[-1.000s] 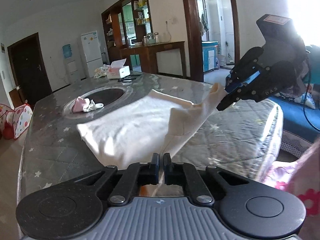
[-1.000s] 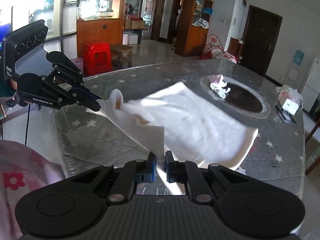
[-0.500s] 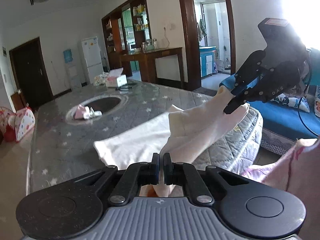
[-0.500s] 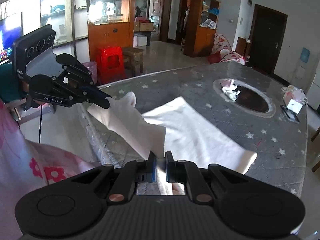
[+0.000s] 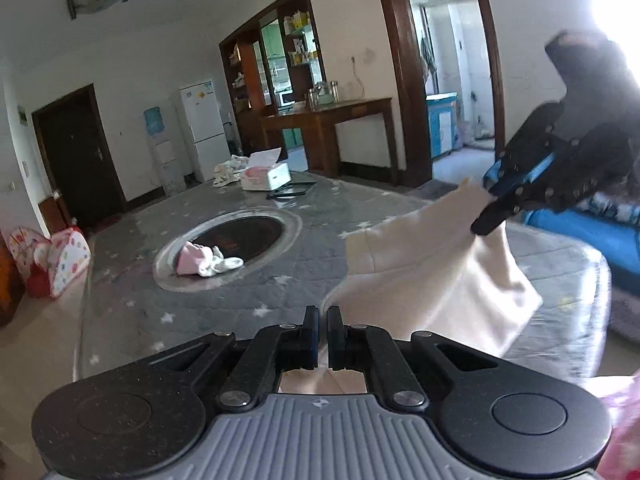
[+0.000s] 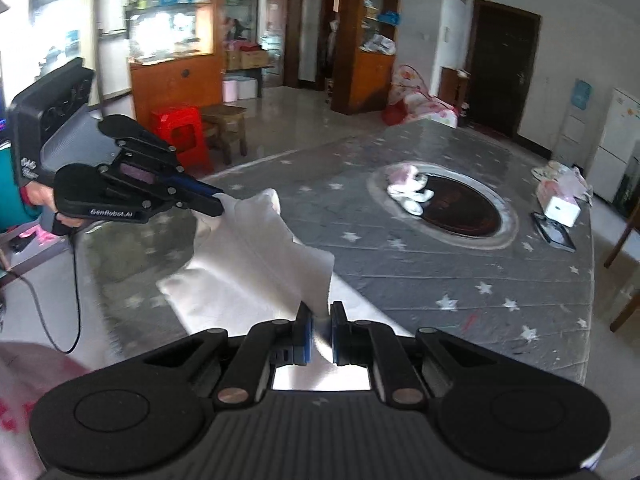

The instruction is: Fold clothes

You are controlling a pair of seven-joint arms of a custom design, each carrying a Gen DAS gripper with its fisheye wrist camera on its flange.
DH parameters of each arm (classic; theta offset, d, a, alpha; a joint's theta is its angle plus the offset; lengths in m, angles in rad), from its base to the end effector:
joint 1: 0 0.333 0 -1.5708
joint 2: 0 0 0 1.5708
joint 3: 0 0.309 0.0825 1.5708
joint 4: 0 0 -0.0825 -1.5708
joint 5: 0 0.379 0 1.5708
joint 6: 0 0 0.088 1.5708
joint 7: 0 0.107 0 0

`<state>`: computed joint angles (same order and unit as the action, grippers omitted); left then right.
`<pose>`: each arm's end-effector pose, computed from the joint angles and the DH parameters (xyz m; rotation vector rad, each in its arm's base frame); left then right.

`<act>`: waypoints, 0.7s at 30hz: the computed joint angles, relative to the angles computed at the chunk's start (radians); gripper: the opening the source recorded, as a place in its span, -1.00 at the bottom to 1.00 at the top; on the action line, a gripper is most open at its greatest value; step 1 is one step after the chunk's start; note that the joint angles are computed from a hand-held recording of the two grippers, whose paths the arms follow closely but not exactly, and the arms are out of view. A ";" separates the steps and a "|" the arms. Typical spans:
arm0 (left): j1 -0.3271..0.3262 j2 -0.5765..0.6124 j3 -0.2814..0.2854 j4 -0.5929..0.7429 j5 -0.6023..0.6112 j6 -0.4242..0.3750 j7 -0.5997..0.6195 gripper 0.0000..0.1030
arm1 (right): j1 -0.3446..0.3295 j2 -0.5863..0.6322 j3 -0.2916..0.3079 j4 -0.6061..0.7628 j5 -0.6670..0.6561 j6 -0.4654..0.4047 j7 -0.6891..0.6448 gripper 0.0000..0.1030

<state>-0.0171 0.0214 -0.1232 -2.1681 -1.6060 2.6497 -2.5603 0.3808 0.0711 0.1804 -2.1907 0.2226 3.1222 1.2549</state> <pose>0.5542 -0.0508 0.4080 -0.7235 2.2308 -1.1668 0.5071 0.2942 0.4531 -2.0984 1.0404 -0.5475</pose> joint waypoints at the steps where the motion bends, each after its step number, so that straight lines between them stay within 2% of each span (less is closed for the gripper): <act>1: -0.005 0.036 -0.004 0.036 0.018 0.018 -0.025 -0.91 | -0.002 0.029 -0.011 0.029 -0.011 -0.008 0.010 -0.85; 5: -0.020 0.180 -0.038 0.172 0.076 0.115 -0.106 -0.91 | 0.009 0.139 -0.065 0.120 -0.096 -0.021 0.114 -0.85; 7: -0.019 0.237 -0.064 0.221 0.069 0.164 -0.103 -0.91 | 0.020 0.192 -0.094 0.158 -0.135 -0.016 0.173 -0.85; 12: -0.019 0.344 -0.116 0.308 0.088 0.273 -0.132 -0.91 | 0.112 0.296 -0.227 0.219 -0.248 0.006 0.357 -0.82; 15: -0.022 0.399 -0.144 0.349 0.138 0.338 -0.186 -0.90 | 0.155 0.343 -0.286 0.242 -0.275 0.028 0.461 -0.79; 17: -0.021 0.425 -0.157 0.364 0.185 0.364 -0.238 -0.87 | 0.177 0.363 -0.318 0.251 -0.286 0.040 0.516 -0.73; 21: 0.009 0.462 -0.203 0.394 0.200 0.408 -0.259 -0.81 | 0.248 0.370 -0.408 0.245 -0.322 0.055 0.606 -0.64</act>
<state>-0.0080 0.4833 -0.3264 -1.7743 -1.4057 3.0577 -2.8192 0.6291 0.4409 -0.2273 -1.9452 -0.0993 3.1771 1.8608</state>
